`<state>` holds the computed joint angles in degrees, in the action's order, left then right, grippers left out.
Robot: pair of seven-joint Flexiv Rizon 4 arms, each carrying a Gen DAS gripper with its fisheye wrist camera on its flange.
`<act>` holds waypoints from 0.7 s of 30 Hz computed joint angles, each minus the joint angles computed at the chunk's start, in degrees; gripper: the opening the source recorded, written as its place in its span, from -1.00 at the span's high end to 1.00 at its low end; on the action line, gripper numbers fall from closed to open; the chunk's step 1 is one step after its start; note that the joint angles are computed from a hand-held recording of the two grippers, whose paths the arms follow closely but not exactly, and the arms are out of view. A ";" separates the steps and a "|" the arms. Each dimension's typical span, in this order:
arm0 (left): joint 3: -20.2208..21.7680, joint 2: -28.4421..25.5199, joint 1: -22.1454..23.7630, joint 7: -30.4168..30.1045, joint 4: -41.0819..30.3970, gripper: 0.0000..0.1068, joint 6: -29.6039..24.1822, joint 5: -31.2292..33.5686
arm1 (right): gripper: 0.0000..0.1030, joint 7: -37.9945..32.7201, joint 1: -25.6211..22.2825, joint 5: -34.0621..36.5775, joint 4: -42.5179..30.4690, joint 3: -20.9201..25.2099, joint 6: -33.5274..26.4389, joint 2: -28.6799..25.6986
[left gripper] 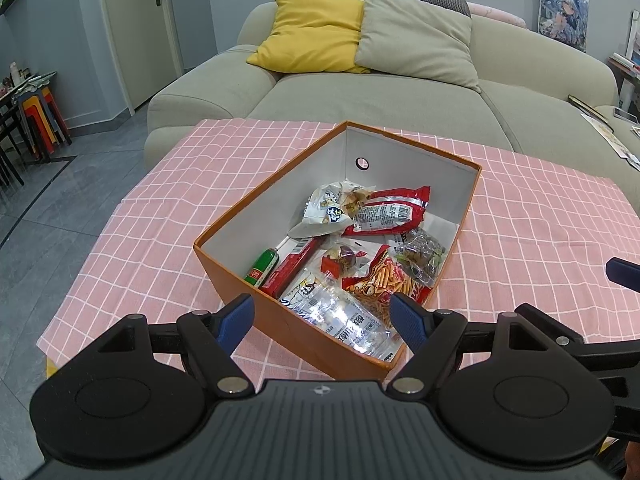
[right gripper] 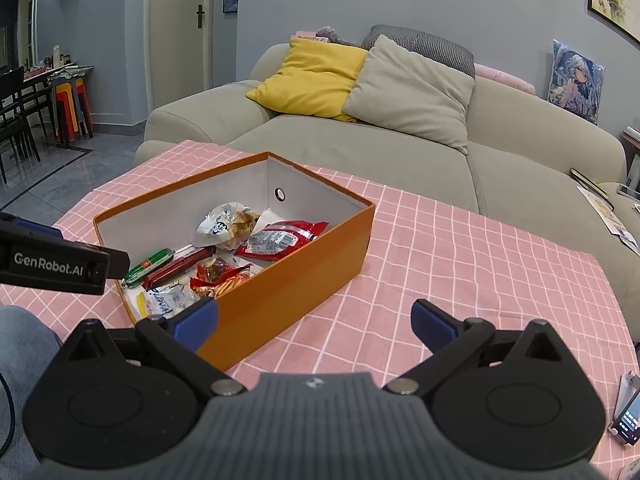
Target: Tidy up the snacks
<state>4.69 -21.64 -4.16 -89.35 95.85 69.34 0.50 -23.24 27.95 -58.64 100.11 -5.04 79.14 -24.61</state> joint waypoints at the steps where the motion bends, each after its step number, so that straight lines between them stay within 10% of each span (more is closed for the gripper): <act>1: -0.01 -0.02 0.00 -0.02 0.04 -0.69 0.03 0.04 | -0.92 0.01 -0.03 0.06 -0.01 0.02 0.00 -0.07; 21: -0.33 0.36 0.24 1.42 0.71 -0.69 0.53 -0.16 | -0.92 -0.21 0.14 0.43 0.01 0.01 -0.12 -0.26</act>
<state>4.35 -21.28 -3.92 -87.93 96.56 69.87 0.34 -23.45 28.09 -58.21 100.13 -5.03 79.02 -24.87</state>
